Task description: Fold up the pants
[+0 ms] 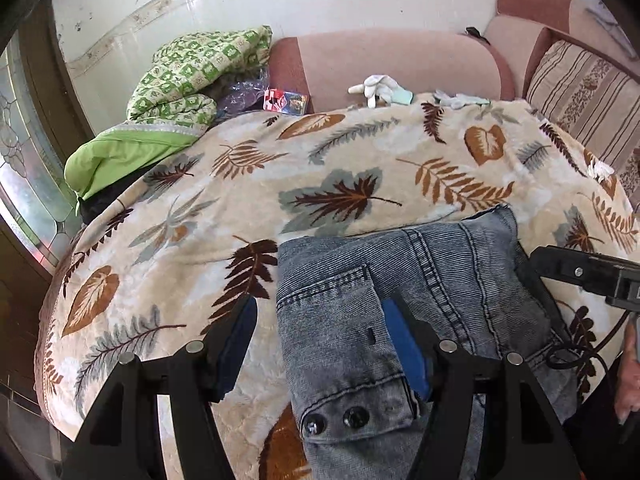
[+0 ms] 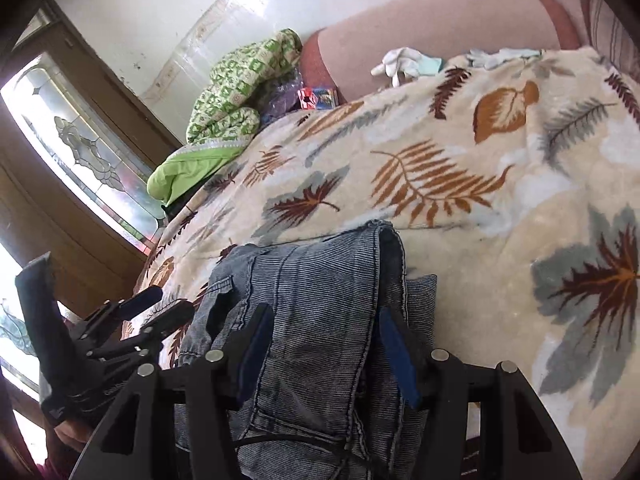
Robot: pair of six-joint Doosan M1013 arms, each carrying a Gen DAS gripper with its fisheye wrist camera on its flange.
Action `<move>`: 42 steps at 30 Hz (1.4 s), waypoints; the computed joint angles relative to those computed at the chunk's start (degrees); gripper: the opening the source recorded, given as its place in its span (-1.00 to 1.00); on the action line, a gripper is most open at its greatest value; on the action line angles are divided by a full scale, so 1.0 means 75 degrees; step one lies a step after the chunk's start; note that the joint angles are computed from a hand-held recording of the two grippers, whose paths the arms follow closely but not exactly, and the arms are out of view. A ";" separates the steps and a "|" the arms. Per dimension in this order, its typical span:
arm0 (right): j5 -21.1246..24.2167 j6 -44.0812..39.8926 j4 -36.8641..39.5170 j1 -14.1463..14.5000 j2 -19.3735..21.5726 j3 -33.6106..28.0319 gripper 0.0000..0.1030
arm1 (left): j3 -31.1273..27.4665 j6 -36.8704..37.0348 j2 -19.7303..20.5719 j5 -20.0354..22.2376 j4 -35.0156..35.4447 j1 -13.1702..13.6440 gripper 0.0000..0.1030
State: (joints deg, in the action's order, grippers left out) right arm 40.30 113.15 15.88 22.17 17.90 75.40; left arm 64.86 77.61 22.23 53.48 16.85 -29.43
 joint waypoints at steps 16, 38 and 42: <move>0.0622 -0.1150 0.0696 0.0125 -0.0109 0.0047 0.15 | 0.0258 -0.0051 -0.0061 0.0515 -0.0323 0.0024 0.31; 0.0426 -0.1571 0.1529 0.0079 -0.0182 0.0363 0.32 | 0.0459 -0.0981 -0.0152 0.0253 0.0176 0.0087 0.75; -0.0264 -0.1735 0.1493 0.0148 -0.0356 0.0547 0.32 | 0.0508 -0.1238 -0.0285 -0.0006 0.0569 0.0057 0.75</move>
State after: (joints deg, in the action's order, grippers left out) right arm 38.32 100.14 27.07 23.28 15.23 79.51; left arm 68.67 68.33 20.10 53.43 21.12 -29.01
